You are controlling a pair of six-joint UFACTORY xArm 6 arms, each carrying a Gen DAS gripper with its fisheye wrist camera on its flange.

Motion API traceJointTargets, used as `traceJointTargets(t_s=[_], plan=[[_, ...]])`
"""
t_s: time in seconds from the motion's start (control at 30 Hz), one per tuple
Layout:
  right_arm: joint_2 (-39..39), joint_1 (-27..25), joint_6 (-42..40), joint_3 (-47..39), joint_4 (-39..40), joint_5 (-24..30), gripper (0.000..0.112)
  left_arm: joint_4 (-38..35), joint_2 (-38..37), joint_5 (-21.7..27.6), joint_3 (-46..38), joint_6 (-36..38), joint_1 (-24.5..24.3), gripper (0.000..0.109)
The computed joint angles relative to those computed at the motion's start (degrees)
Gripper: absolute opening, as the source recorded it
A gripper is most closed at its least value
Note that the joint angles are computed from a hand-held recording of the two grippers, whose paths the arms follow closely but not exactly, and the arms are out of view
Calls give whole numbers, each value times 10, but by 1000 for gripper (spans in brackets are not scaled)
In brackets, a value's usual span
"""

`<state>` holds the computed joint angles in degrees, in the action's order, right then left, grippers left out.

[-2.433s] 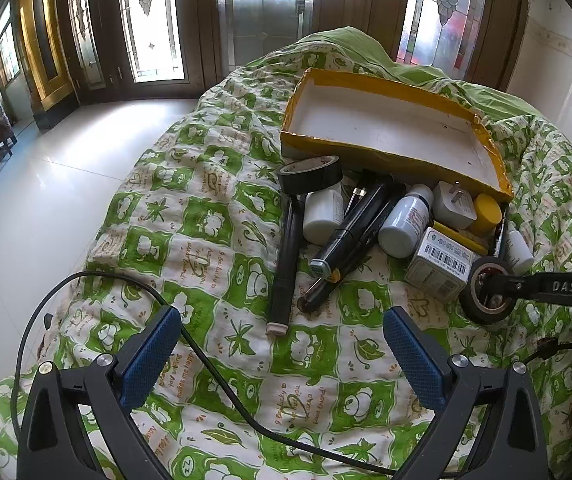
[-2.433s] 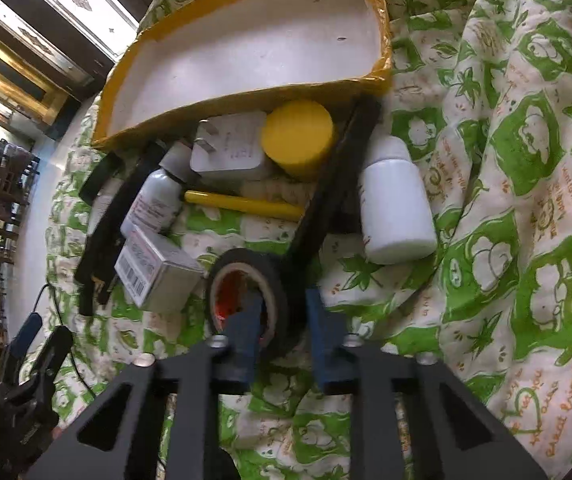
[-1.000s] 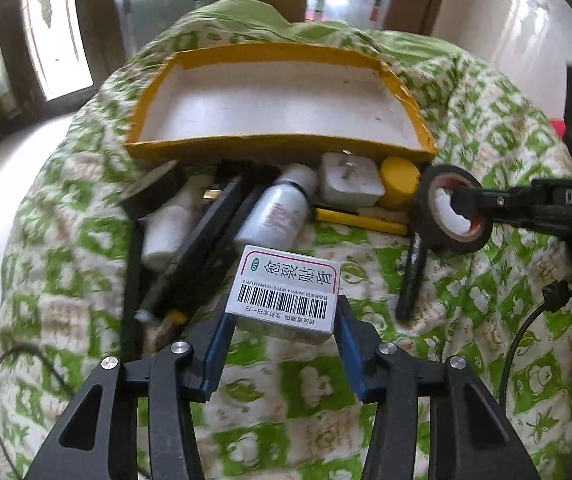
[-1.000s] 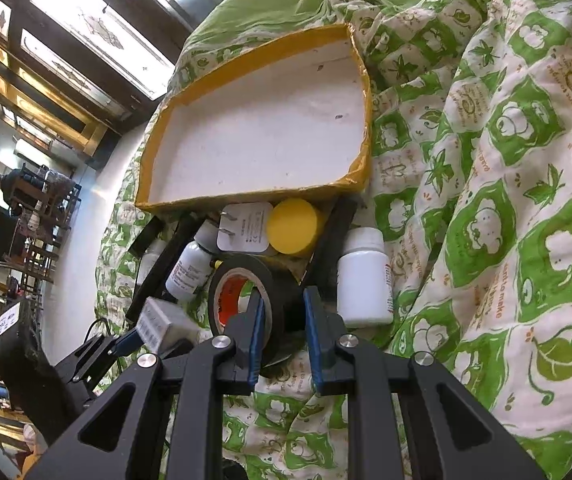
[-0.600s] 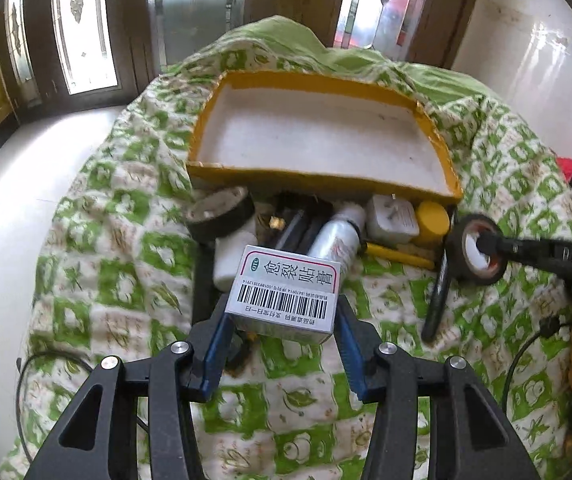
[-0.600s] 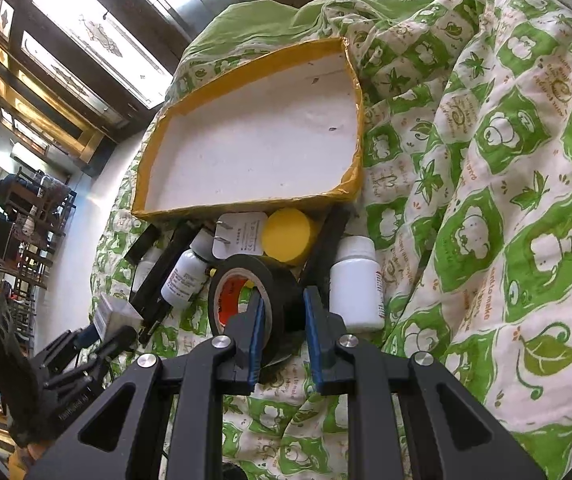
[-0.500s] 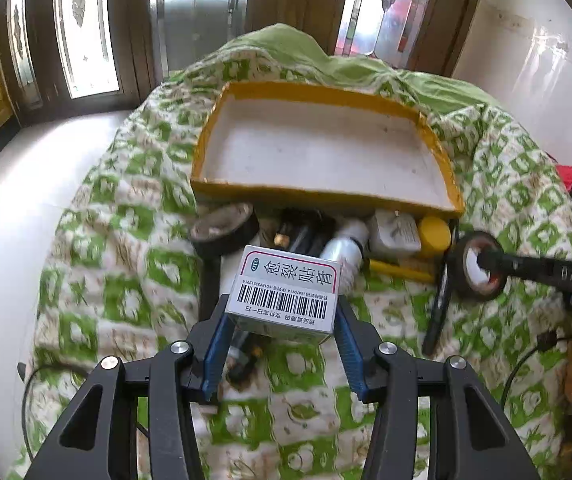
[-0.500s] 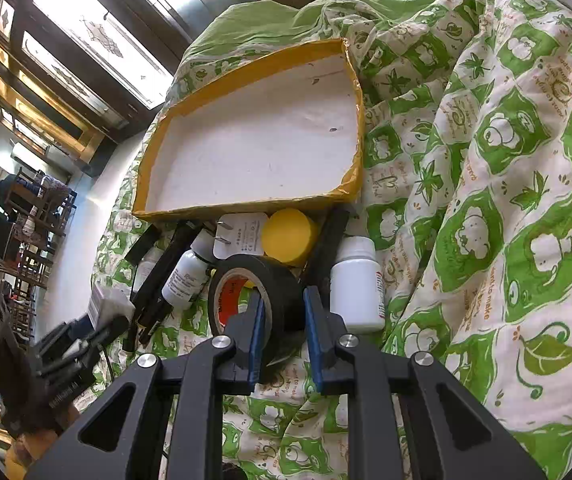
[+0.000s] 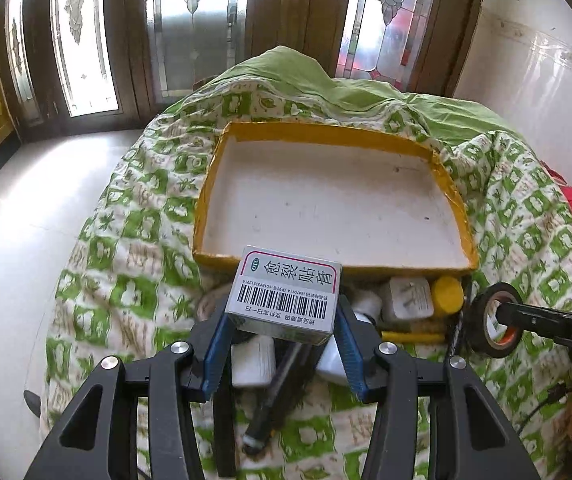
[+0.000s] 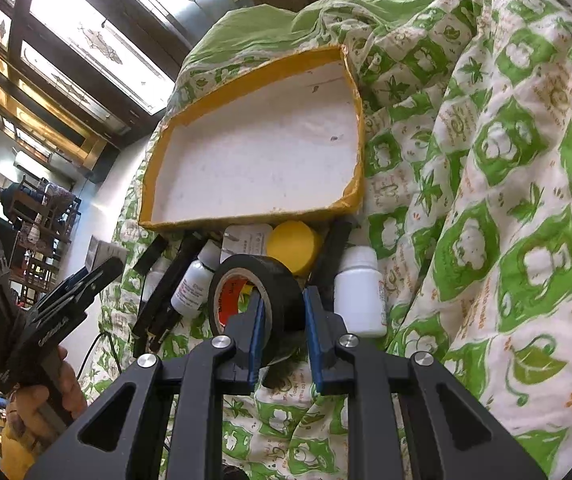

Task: Organize rigid objects
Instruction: 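Carry tape and box into the yellow tray while both tools open to release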

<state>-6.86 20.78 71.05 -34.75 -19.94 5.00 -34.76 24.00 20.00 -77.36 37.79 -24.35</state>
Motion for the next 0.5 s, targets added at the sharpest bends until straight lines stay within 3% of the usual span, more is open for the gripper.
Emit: traceJointTargets(t_s=[0.13,0.3,0.5], plan=[[16,3,-81,-25,77,14,18,16,25,7,-31,-15,0,52],[50,-11,-126,-85,97,42,18,35,65,31,-95,-33,0,52],[131,-29,-262,-177,248,50,18,79,141,73,-217,-81,4,52]])
